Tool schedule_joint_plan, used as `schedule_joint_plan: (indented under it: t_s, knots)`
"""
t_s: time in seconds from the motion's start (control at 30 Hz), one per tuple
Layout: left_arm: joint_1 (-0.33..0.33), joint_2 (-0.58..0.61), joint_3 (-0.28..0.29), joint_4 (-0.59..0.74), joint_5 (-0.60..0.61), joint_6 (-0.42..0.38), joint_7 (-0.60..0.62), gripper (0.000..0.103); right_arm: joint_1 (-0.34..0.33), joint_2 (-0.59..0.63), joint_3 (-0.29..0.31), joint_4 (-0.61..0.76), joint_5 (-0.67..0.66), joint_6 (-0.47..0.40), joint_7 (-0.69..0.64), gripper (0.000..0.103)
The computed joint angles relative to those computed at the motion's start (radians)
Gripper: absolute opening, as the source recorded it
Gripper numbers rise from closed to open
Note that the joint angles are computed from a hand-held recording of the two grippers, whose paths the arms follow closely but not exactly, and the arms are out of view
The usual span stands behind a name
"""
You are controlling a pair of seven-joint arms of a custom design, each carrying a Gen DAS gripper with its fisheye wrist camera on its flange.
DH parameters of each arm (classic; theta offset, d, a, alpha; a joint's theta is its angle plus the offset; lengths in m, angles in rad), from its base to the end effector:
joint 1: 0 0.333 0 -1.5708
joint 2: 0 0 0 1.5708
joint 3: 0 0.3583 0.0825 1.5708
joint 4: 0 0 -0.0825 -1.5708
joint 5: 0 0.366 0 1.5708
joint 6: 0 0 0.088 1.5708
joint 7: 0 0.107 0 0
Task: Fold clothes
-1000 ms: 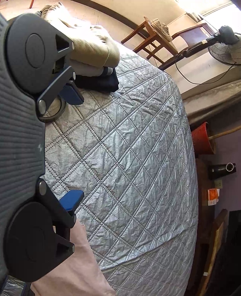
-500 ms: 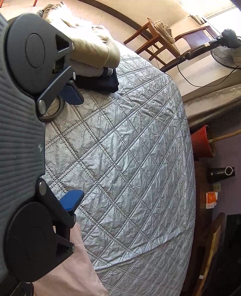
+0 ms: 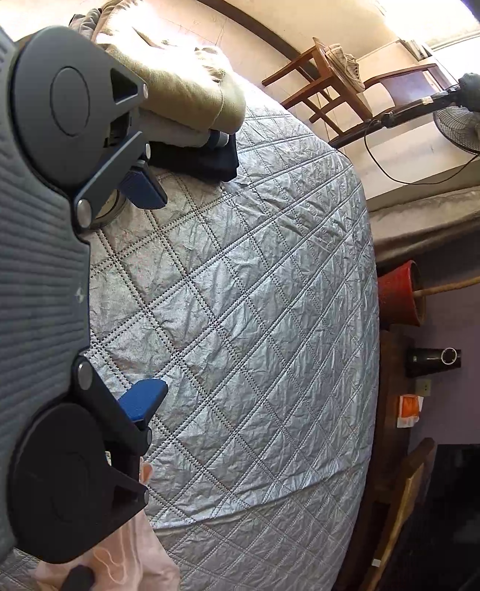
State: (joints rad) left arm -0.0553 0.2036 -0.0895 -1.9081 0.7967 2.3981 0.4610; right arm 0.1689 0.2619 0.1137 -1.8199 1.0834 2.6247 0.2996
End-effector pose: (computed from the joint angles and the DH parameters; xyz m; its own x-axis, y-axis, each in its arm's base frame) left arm 0.6200 -0.0811 0.4740 0.4753 -0.8622 -0.1751 -0.7554 -0.2980 -0.5836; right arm 0.6380 0.1560 0.4940 0.6953 -0.7041 -0.1439 -0.5200 -0.3548 -0.7770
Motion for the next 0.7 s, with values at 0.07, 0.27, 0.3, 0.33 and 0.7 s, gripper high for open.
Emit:
schedule_joint_plan:
  t_s: [0.07, 0.27, 0.3, 0.33, 0.7]
  knots:
    - [-0.009, 0.008, -0.003, 0.01, 0.016, -0.003, 0.001, 0.098, -0.038, 0.002, -0.03, -0.003, 0.072, 0.004, 0.14, 0.004]
    - [-0.023, 0.033, -0.015, 0.032, 0.002, 0.02, 0.023, 0.098, -0.082, 0.055, -0.077, -0.08, -0.038, 0.066, 0.457, 0.005]
    - [-0.024, 0.039, -0.018, 0.036, -0.01, 0.027, 0.032, 0.098, -0.092, 0.056, -0.069, -0.097, -0.034, 0.067, 0.44, 0.005]
    - [-0.028, 0.045, -0.019, 0.041, -0.015, 0.029, 0.039, 0.098, -0.107, 0.051, -0.06, -0.103, -0.007, 0.055, 0.44, 0.005]
    - [-0.05, 0.076, -0.018, 0.064, -0.053, 0.049, 0.09, 0.098, -0.096, -0.039, 0.003, -0.089, 0.289, 0.073, -0.045, 0.006]
